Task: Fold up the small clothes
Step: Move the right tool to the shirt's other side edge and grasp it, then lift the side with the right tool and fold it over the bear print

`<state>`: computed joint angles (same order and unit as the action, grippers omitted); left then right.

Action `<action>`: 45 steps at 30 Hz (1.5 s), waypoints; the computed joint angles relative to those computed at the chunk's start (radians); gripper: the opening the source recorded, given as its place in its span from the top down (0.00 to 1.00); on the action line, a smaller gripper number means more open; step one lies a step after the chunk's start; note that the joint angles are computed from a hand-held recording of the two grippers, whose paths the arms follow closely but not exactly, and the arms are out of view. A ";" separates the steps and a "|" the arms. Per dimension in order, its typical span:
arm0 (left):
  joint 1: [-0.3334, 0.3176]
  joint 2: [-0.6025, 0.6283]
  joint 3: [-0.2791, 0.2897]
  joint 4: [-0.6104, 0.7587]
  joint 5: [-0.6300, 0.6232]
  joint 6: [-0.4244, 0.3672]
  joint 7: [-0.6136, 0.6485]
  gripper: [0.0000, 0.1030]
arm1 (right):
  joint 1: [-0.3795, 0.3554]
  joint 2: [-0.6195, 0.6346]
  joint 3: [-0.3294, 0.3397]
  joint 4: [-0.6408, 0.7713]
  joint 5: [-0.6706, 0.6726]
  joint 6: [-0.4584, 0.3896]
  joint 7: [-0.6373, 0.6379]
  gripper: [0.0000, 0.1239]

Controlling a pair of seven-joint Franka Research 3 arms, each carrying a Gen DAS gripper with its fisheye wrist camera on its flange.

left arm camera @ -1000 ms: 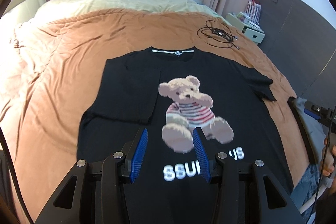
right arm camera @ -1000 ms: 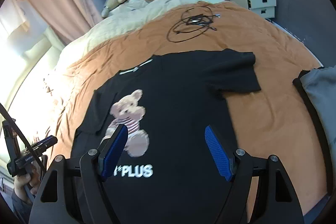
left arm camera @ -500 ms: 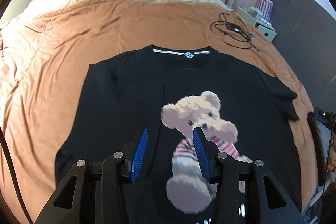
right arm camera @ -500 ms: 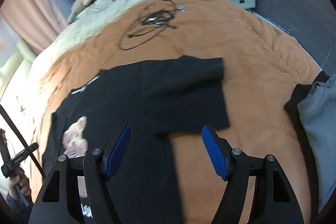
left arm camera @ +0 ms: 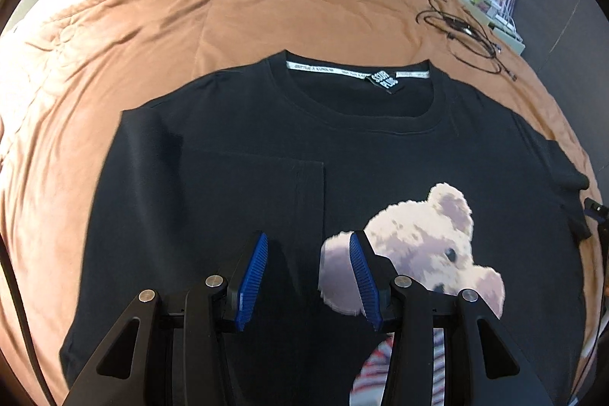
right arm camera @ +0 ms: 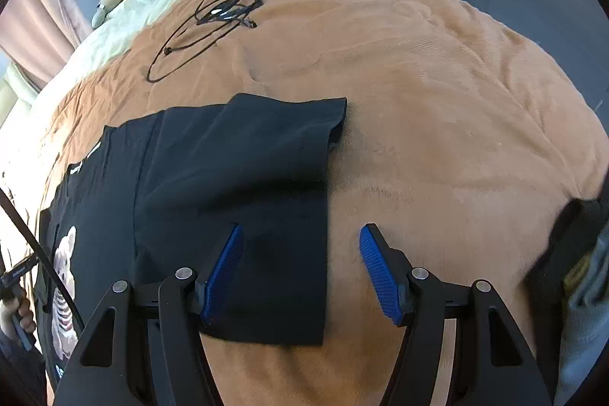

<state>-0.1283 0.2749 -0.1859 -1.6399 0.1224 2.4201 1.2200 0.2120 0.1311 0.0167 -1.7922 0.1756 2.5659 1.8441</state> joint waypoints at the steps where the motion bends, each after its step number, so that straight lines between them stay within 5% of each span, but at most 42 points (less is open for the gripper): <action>1: -0.006 0.018 0.004 0.020 0.016 -0.013 -0.006 0.54 | -0.002 0.012 0.002 0.011 0.011 0.002 -0.013 0.50; 7: -0.029 0.085 0.019 0.087 0.091 -0.013 -0.033 0.56 | -0.020 0.075 0.014 0.076 0.092 0.027 -0.119 0.50; 8: -0.032 0.089 0.023 0.092 0.102 -0.009 -0.041 0.61 | -0.029 0.066 0.016 0.058 0.117 0.037 -0.151 0.50; 9: -0.036 0.094 0.027 0.097 0.116 -0.008 -0.053 0.81 | -0.031 0.071 0.015 0.061 0.124 0.038 -0.165 0.54; 11: -0.041 0.106 0.031 0.121 0.133 -0.027 -0.066 0.94 | -0.032 0.087 0.013 0.079 0.131 0.028 -0.185 0.58; 17: 0.004 0.069 -0.017 0.072 0.025 0.054 0.035 0.94 | -0.026 0.094 -0.001 0.077 0.120 0.040 -0.193 0.65; 20: 0.010 0.097 -0.029 0.122 -0.030 -0.027 0.070 0.80 | -0.028 0.092 -0.002 0.071 0.122 0.055 -0.192 0.65; 23: 0.015 0.056 -0.027 0.074 -0.056 0.020 0.078 0.67 | -0.014 0.094 -0.012 0.078 0.063 0.058 -0.181 0.65; 25: 0.037 0.011 -0.037 0.026 -0.112 0.072 0.111 0.52 | -0.014 0.089 -0.005 0.079 0.056 0.063 -0.202 0.74; 27: 0.038 -0.036 -0.025 -0.018 -0.108 0.111 0.114 0.45 | -0.020 0.083 0.004 0.080 0.080 0.063 -0.231 0.96; 36: 0.059 -0.128 0.017 -0.105 -0.102 0.135 0.062 0.45 | 0.035 0.032 -0.001 0.134 -0.068 0.009 -0.178 1.00; 45: 0.073 -0.204 0.015 -0.224 -0.209 0.173 0.149 0.45 | 0.137 0.134 0.009 0.433 -0.285 -0.228 -0.096 1.00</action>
